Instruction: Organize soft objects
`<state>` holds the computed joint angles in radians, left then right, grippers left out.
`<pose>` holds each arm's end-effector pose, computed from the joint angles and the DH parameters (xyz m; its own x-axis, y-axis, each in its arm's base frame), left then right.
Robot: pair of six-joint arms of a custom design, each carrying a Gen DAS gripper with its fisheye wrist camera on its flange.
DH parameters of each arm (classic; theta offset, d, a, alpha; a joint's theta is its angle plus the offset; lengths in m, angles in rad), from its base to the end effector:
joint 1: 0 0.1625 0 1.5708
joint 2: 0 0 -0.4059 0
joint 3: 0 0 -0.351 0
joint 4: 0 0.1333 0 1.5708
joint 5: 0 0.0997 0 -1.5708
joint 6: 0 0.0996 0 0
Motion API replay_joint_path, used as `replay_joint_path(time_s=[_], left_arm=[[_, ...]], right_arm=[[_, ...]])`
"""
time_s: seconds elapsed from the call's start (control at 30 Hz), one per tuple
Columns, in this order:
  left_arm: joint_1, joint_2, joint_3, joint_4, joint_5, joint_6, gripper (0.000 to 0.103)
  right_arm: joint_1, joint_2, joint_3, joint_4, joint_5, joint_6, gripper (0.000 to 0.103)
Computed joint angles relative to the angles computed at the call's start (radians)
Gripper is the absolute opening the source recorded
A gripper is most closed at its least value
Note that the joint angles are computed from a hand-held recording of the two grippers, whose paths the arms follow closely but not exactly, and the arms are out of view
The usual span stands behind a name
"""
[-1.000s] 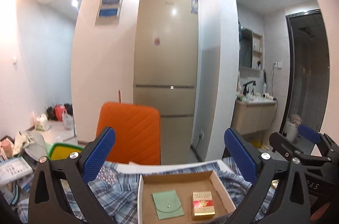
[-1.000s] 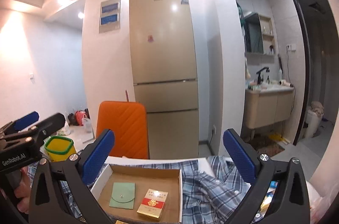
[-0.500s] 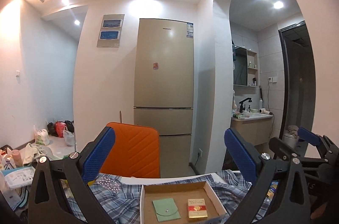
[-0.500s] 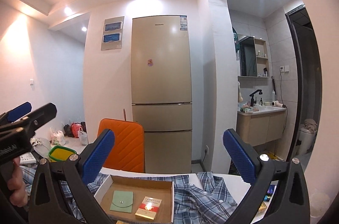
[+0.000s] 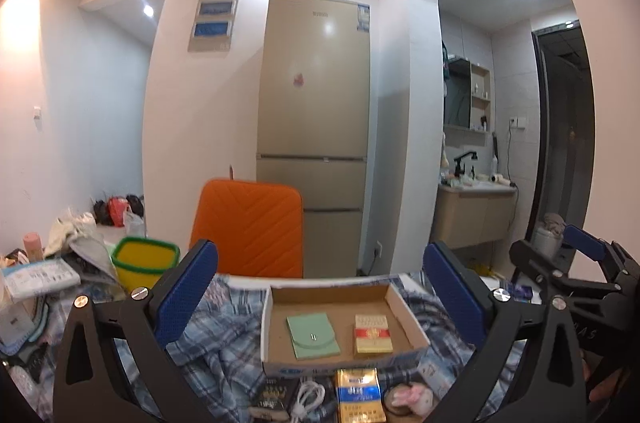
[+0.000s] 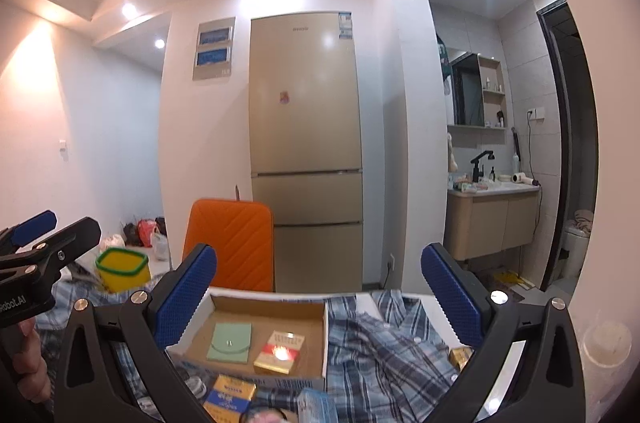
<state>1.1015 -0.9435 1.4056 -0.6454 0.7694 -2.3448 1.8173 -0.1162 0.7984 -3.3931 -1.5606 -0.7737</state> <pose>-0.1062 -0.6623 0.2492 -0.7160 -0.3366 -0.6116 0.6145 0.1118 -0.7809 0.3274 -0.7505 0.0373 -0.6209 -0.4639 0.6319 -0.7489 0.1128 -0.6530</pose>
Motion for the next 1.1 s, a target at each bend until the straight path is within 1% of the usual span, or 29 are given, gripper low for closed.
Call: replay_joint_path(time_s=[0.07,0.13,0.3,0.4,0.47,0.53,0.57,0.63,0.7,0.8,0.9,1.0,1.1], left_arm=[[0.009,0.011,-0.005,0.012,-0.011,-0.017,0.102],[0.021,0.027,-0.018,0.034,-0.019,-0.035,0.102],[0.045,0.071,-0.053,0.076,-0.043,-0.057,0.102],[0.056,0.096,-0.072,0.096,-0.044,-0.063,0.102],[0.064,0.109,-0.078,0.087,-0.048,-0.051,0.102],[0.077,0.122,-0.087,0.106,-0.04,-0.066,0.102],[0.086,0.126,-0.097,0.136,-0.029,-0.09,0.102],[0.097,0.143,-0.151,0.242,-0.033,-0.162,0.102],[0.101,0.143,-0.16,0.265,-0.035,-0.195,0.102],[0.103,0.151,-0.179,0.294,-0.045,-0.212,0.102],[0.102,0.162,-0.193,0.305,-0.06,-0.205,0.102],[0.106,0.182,-0.241,0.374,-0.077,-0.238,0.102],[0.112,0.194,-0.274,0.439,-0.075,-0.279,0.101]], right_arm=[[-0.002,0.014,-0.004,-0.002,-0.036,-0.029,0.103],[-0.009,0.024,-0.003,-0.024,-0.053,-0.033,0.103],[-0.031,0.037,-0.007,-0.01,-0.065,-0.046,0.103],[-0.044,0.052,-0.024,0.002,-0.064,-0.048,0.103],[-0.053,0.061,-0.037,0.031,-0.059,-0.056,0.103],[-0.054,0.082,-0.067,0.05,-0.094,-0.061,0.103],[-0.055,0.09,-0.081,0.069,-0.11,-0.06,0.103],[-0.057,0.095,-0.095,0.106,-0.119,-0.054,0.103],[-0.057,0.105,-0.116,0.126,-0.131,-0.056,0.103],[-0.059,0.116,-0.141,0.158,-0.142,-0.049,0.103],[-0.061,0.124,-0.165,0.192,-0.153,-0.034,0.103],[-0.064,0.13,-0.194,0.246,-0.16,-0.007,0.103],[-0.07,0.14,-0.24,0.331,-0.172,0.038,0.103]])
